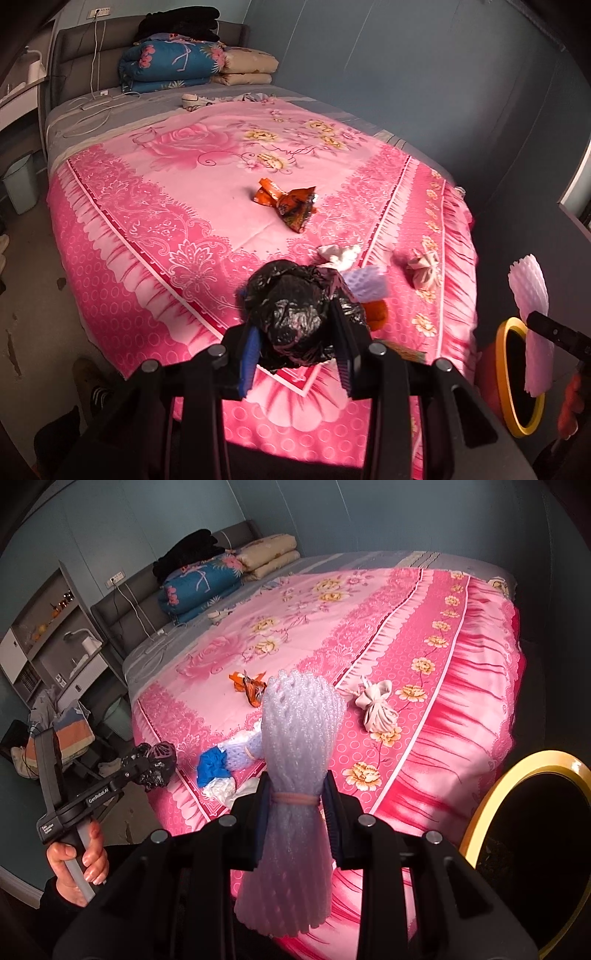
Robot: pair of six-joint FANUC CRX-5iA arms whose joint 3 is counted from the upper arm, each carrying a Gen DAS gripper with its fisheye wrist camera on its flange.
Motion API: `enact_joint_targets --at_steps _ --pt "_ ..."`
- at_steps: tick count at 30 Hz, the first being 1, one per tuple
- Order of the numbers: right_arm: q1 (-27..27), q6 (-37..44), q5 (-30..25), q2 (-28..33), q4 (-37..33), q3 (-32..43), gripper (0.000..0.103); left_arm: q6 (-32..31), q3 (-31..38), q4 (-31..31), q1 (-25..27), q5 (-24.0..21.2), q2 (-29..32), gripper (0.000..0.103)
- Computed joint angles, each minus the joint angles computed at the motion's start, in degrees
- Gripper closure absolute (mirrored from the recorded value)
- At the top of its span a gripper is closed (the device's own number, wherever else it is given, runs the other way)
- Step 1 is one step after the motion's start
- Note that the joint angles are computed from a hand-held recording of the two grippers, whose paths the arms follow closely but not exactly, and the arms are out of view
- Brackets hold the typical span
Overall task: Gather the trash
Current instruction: 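Carry the black bag and white foam net over the yellow-rimmed bin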
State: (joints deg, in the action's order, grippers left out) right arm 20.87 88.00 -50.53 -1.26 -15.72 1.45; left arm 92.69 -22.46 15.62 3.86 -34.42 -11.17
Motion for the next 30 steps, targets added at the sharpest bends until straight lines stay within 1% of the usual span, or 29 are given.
enact_joint_targets --at_steps 3,5,13,17,26,30 --pt "-0.7 0.5 0.3 -1.2 -0.5 -0.5 0.076 -0.5 -0.1 1.0 -0.8 -0.2 -0.6 0.07" --pt "-1.4 1.0 0.4 -2.0 -1.0 -0.7 0.076 0.4 0.6 -0.1 -2.0 -0.3 -0.8 0.07" --pt "-4.6 3.2 0.8 -4.5 -3.7 -1.2 0.076 0.8 1.9 0.7 -6.6 0.6 -0.4 0.07" --pt "-6.1 4.7 0.7 -5.3 -5.2 -1.4 0.076 0.9 3.2 1.0 -9.2 0.3 0.6 0.07" --pt "-9.1 6.4 0.9 -7.3 -7.3 -2.2 0.076 1.5 6.9 -0.8 -14.5 -0.7 3.2 0.07" --pt "-10.5 5.9 1.9 -8.2 -7.1 -3.0 0.076 0.2 8.0 0.0 -16.5 -0.9 4.4 0.07"
